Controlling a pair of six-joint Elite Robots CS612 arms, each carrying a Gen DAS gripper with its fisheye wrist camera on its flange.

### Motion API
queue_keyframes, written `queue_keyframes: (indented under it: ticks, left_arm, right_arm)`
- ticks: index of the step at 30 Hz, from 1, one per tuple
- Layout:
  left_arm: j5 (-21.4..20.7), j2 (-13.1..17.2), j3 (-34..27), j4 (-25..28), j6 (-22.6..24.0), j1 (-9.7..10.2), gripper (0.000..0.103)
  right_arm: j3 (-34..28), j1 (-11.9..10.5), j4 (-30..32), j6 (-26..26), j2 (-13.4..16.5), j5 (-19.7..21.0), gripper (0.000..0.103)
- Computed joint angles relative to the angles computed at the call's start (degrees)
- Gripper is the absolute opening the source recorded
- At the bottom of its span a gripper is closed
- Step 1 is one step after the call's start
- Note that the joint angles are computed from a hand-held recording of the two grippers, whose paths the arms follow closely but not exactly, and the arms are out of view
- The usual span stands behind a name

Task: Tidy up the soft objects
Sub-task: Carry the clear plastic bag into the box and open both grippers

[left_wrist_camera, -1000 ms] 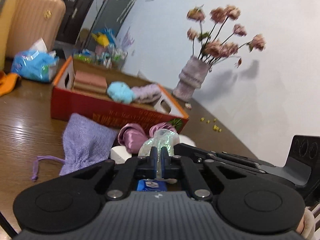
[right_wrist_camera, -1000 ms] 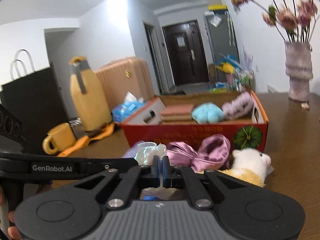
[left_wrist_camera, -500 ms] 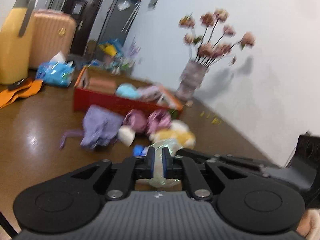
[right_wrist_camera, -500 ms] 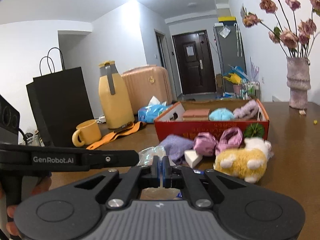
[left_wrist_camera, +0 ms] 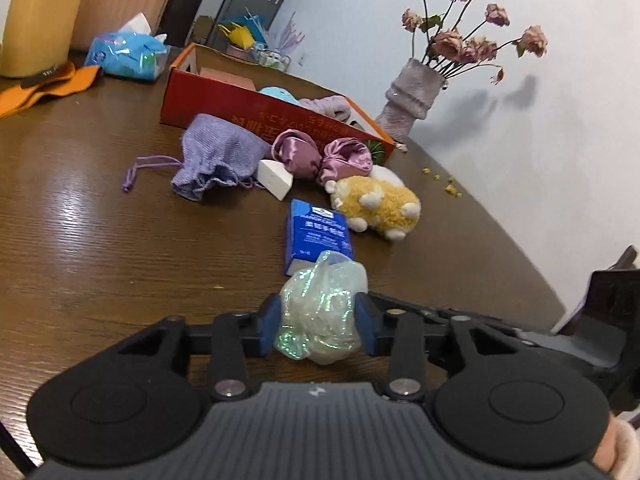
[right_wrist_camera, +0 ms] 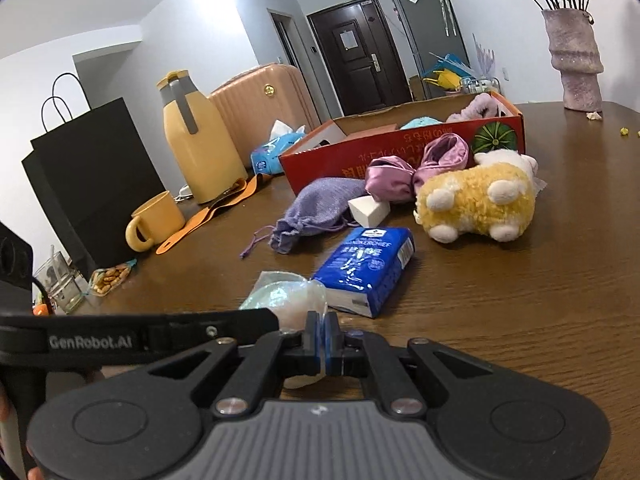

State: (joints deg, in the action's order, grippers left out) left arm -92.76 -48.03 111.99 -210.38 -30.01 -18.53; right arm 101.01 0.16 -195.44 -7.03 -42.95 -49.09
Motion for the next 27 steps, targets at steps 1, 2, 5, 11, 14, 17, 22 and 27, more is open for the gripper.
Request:
queue_keyframes:
  ticks: [1, 2, 5, 11, 14, 17, 22, 27]
  left_arm:
    - [-0.2, 0.1, 0.0, -0.6, 0.0, 0.02, 0.026]
    - [-0.4, 0.3, 0.0, -1.1, 0.0, 0.05, 0.025]
    - [-0.6, 0.5, 0.0, -1.6, -0.5, 0.09, 0.021]
    - [-1.3, 0.0, -0.5, -4.6, 0.0, 0.70, 0.019]
    - [-1.9, -0.1, -3.0, -5.5, 2.3, 1.70, 0.019]
    - [-3.5, 0.7, -8.4, -3.5, 5.3, 3.67, 0.019]
    - [-3.6, 4.6, -21.5, 6.3, 8.7, 7.05, 0.019]
    - [-0.8, 10.1, -35.0, 22.1, 10.7, 9.14, 0.019]
  right_arm:
    - [-0.1, 0.0, 0.2, 0.0, 0.0, 0.1, 0.002]
    - [-0.2, 0.0, 0.4, 0.0, 0.1, 0.1, 0.002]
    - [-0.3, 0.1, 0.5, 0.0, 0.2, 0.0, 0.002]
    - [-0.7, 0.0, -2.3, 1.0, -0.3, 1.6, 0.002]
    - [-3.7, 0.3, -3.8, 0.5, 0.1, 2.2, 0.002]
    - [-9.6, 1.4, -3.1, -1.3, 1.5, 0.9, 0.002]
    - [-26.0, 3.9, 6.5, -0.7, 7.1, -1.8, 0.002]
    - [-46.9, 6.8, 27.0, -1.7, 16.1, -7.0, 0.002]
